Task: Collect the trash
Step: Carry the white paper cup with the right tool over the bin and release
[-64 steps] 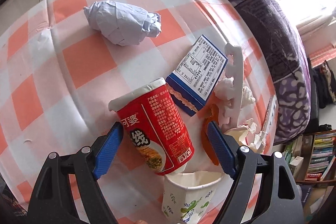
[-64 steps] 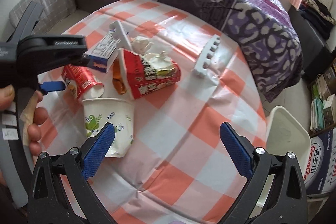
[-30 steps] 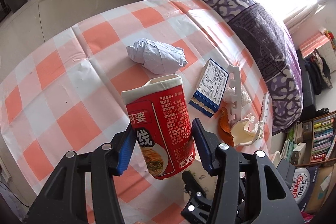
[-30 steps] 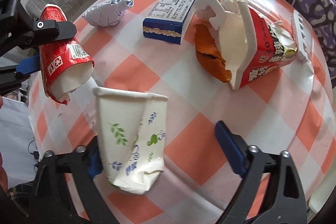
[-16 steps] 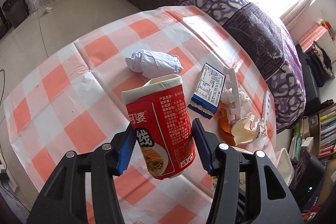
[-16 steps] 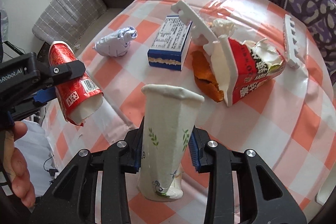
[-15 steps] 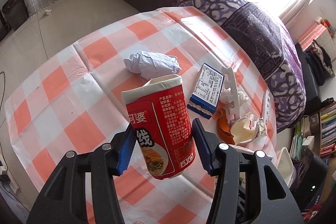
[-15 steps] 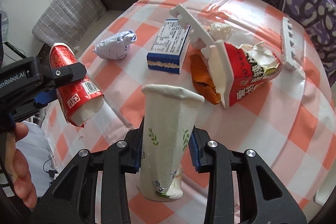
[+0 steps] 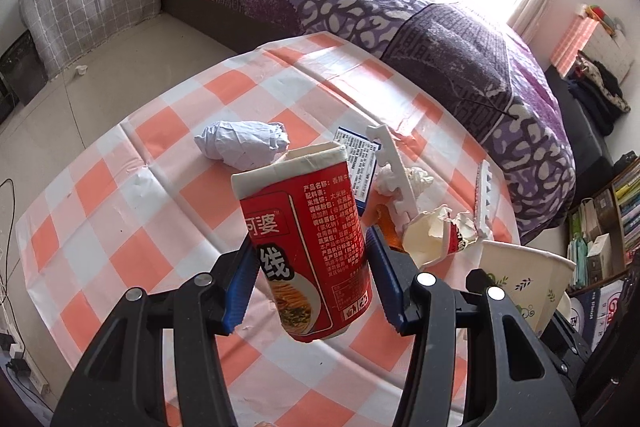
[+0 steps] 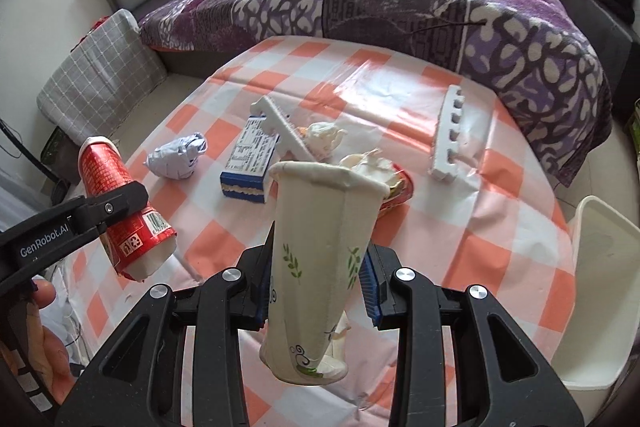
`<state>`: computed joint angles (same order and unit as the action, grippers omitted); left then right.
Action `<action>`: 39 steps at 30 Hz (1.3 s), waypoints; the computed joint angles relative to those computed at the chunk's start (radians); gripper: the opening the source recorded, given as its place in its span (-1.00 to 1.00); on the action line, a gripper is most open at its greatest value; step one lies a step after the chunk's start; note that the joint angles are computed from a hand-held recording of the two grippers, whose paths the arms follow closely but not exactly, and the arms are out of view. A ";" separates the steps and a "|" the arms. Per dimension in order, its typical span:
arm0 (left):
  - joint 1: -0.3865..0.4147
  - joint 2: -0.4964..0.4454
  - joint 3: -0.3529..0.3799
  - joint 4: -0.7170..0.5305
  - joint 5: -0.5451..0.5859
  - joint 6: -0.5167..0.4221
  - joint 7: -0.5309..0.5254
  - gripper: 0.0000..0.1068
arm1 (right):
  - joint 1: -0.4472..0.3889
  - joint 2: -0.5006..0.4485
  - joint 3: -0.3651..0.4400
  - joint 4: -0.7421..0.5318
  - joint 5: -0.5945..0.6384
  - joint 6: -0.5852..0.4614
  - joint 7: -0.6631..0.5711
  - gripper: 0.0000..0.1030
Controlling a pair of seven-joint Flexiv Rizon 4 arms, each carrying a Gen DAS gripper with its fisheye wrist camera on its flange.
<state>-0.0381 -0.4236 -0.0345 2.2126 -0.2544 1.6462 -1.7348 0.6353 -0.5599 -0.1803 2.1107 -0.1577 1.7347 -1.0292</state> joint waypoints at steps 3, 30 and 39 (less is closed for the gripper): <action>-0.073 -0.005 0.059 -0.016 0.016 0.011 -0.021 -0.02 | 0.074 0.008 -0.098 0.028 0.029 0.028 0.004 -0.34; -0.299 -0.052 0.184 -0.116 0.105 -0.007 -0.088 -0.02 | -0.096 0.106 -0.048 0.115 0.145 0.100 -0.070 -0.50; -0.336 -0.059 0.175 -0.146 0.118 -0.013 -0.092 -0.02 | -0.076 0.149 -0.135 0.161 0.224 0.109 -0.101 -0.50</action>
